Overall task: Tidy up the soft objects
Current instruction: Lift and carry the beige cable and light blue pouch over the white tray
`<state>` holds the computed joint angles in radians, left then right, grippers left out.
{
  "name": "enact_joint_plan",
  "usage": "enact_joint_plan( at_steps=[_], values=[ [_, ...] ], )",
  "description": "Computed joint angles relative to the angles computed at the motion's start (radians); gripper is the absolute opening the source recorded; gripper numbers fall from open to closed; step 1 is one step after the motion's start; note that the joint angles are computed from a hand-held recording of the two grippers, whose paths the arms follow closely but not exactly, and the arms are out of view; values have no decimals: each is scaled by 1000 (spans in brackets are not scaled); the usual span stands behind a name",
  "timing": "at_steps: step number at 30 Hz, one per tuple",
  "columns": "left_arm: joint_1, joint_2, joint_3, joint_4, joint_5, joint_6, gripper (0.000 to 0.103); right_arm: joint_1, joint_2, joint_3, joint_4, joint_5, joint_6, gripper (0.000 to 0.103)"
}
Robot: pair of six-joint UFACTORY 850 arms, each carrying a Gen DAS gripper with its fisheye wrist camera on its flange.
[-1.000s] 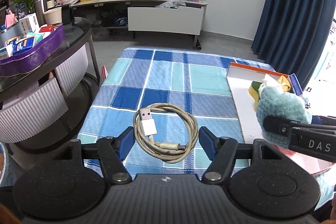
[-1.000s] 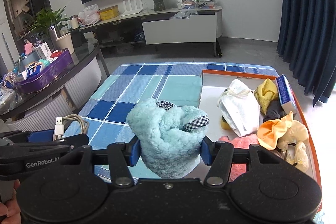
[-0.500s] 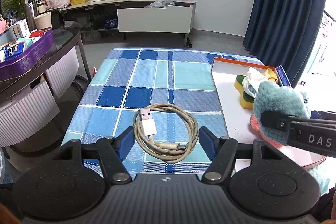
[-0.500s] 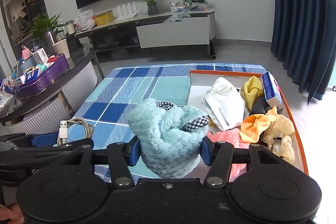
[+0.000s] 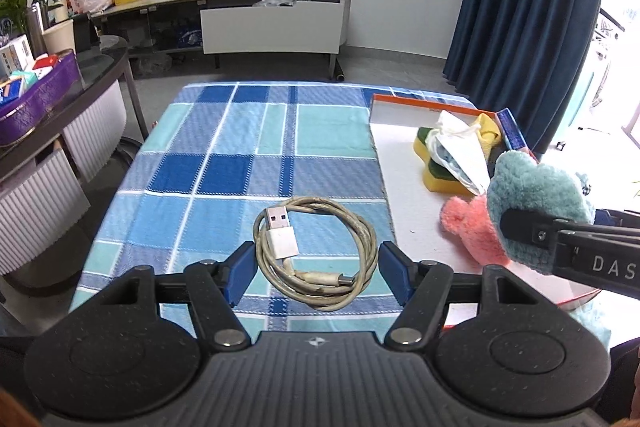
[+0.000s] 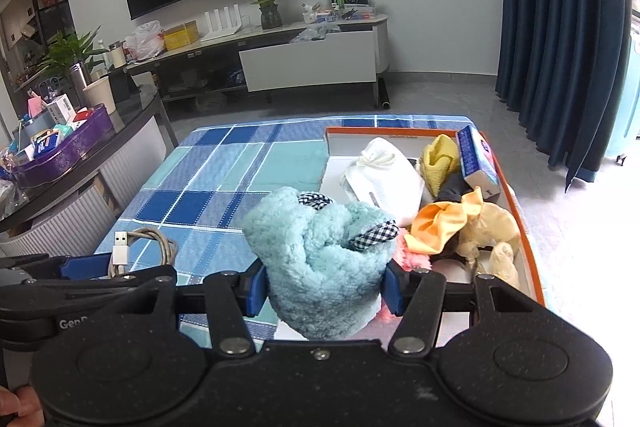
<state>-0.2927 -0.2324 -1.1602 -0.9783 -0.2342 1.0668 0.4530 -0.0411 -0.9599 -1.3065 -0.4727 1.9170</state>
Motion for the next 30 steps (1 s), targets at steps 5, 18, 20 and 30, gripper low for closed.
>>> enact_joint_plan(
  at_steps=[5, 18, 20, 30],
  values=[
    [-14, 4, 7, 6, -2, 3, 68, -4, 19, 21, 9, -9, -2, 67],
    [-31, 6, 8, -3, -13, 15, 68, -10, 44, 46, 16, -16, -7, 67],
    [-32, 6, 8, -2, -14, 15, 68, -9, 49, 50, 14, -22, -4, 67],
    [-39, 5, 4, -26, -25, 42, 68, -7, 72, 63, 31, -45, -17, 68]
  ],
)
